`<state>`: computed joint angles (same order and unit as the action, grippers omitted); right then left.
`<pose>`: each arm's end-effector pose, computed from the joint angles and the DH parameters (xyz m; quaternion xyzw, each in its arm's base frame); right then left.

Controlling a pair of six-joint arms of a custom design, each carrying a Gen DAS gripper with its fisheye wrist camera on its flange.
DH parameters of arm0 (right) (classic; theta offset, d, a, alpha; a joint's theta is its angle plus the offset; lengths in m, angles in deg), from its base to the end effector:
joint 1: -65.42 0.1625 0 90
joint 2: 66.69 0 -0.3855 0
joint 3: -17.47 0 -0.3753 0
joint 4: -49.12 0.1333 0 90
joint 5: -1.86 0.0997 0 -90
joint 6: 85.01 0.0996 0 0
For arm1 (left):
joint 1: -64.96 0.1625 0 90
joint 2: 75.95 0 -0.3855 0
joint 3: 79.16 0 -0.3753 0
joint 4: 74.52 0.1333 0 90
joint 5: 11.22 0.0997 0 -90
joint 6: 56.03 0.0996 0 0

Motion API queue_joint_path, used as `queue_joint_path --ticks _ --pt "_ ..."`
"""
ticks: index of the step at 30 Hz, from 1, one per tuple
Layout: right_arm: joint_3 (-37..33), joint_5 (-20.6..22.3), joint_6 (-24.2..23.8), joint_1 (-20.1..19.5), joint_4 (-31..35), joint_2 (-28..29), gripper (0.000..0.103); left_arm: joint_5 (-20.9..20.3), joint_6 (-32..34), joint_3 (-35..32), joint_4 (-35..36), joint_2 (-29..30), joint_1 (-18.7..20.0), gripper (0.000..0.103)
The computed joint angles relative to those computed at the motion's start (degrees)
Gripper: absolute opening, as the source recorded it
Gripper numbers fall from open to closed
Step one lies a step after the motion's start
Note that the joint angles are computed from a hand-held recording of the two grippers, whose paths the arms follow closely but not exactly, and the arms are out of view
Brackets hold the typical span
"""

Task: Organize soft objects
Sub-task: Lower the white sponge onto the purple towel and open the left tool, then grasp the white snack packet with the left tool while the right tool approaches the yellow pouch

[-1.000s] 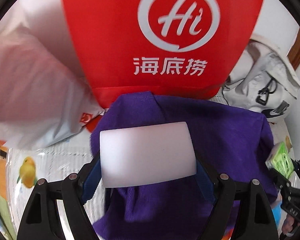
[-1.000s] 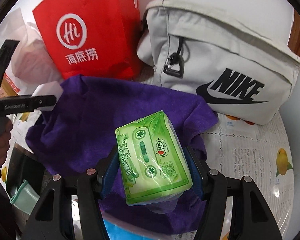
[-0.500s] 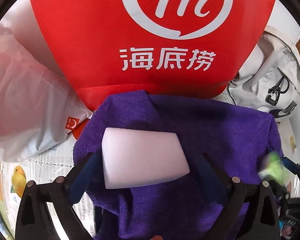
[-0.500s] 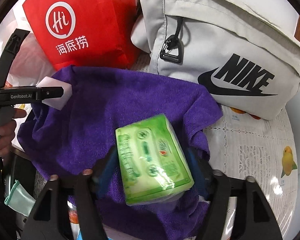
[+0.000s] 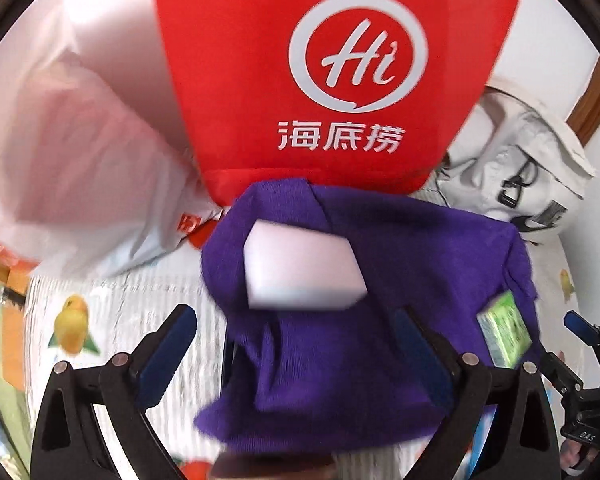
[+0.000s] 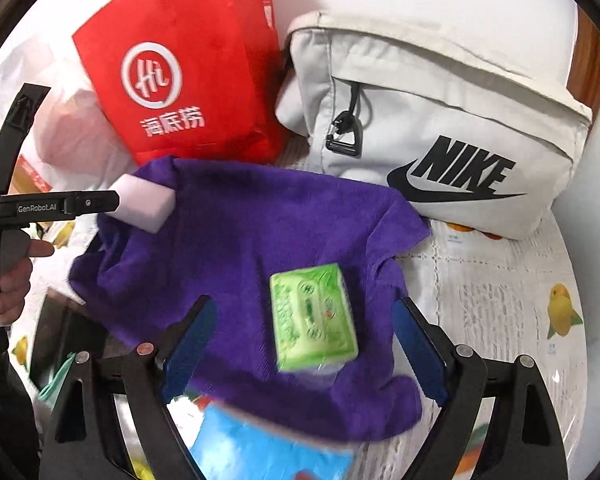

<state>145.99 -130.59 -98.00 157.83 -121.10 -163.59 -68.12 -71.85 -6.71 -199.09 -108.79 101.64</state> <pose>0.0826 -0.3912 0.3746 -0.0338 -0.8619 0.3515 0.3639 -0.4533 -0.5717 0.0404 0.3197 0.9028 -0.1268 0.2582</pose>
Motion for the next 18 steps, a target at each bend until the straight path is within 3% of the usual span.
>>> queue_joint_path --ticks 10,13,18 --pt "5.47 -6.41 5.83 11.64 2.09 -5.54 0.088 -0.94 -2.16 19.86 -8.03 -16.32 -5.57 0.099" --pt "7.45 -8.49 9.29 15.63 3.78 -7.94 0.089 -3.67 -6.37 22.91 -5.23 -20.38 -7.16 0.099" --pt "10.41 -11.26 15.75 22.04 9.51 -12.08 0.088 -4.51 -11.83 30.02 -2.22 -26.59 -10.39 0.099"
